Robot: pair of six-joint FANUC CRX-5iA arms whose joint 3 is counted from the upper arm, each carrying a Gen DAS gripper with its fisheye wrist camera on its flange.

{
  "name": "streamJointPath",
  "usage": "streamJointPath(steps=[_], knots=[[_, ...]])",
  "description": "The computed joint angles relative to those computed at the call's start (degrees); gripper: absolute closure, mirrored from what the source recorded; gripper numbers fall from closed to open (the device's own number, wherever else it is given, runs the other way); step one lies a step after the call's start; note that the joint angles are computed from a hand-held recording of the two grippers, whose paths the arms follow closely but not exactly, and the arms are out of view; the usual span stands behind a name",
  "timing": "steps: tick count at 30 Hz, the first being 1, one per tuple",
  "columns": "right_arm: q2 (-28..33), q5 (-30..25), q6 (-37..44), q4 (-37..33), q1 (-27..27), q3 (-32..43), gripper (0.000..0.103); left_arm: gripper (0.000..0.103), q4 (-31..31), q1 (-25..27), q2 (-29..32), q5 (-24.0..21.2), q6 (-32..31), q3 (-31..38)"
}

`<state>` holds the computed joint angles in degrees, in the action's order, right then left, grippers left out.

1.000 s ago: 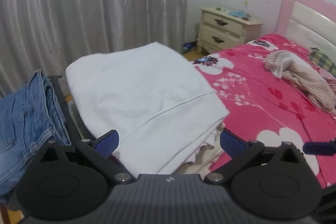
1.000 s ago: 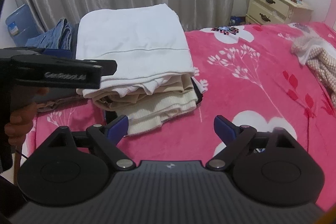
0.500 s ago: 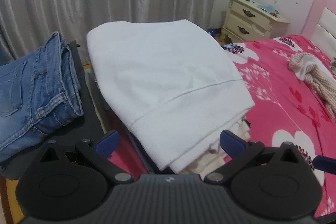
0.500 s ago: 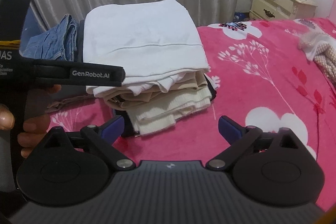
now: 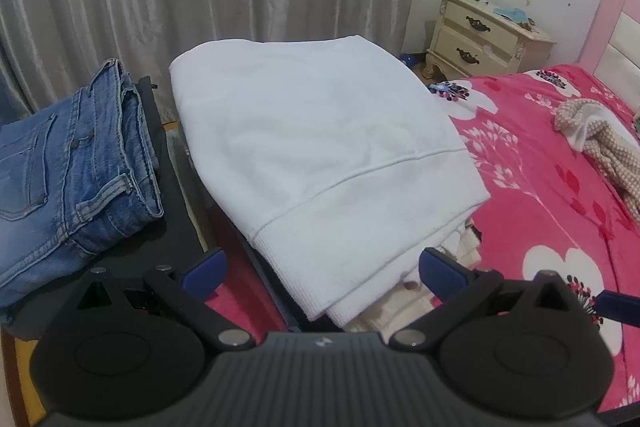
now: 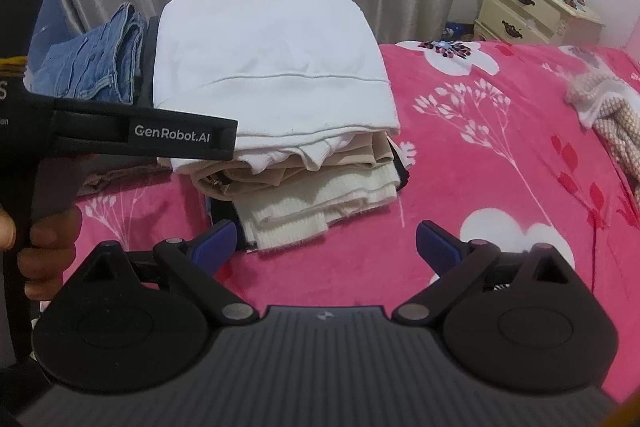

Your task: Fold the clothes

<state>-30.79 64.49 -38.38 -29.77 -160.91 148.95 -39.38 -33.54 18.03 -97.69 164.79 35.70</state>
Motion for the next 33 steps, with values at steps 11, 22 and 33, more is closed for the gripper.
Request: streamJointPath(steps=[11,22,33], knots=[[0.2,-0.6,0.4,0.6,0.5,-0.1,0.006,0.000,-0.3,-0.3,-0.2,0.5,-0.3,-0.4],[0.1,-0.5,0.2,1.3,0.9,-0.6,0.006,0.000,0.1,0.2,-0.9,1.2,-0.2,-1.2],[0.1,-0.6,0.0,1.8,1.1,-0.9,0.006,0.000,0.3,0.2,-0.7,0.8,-0.2,-0.9]])
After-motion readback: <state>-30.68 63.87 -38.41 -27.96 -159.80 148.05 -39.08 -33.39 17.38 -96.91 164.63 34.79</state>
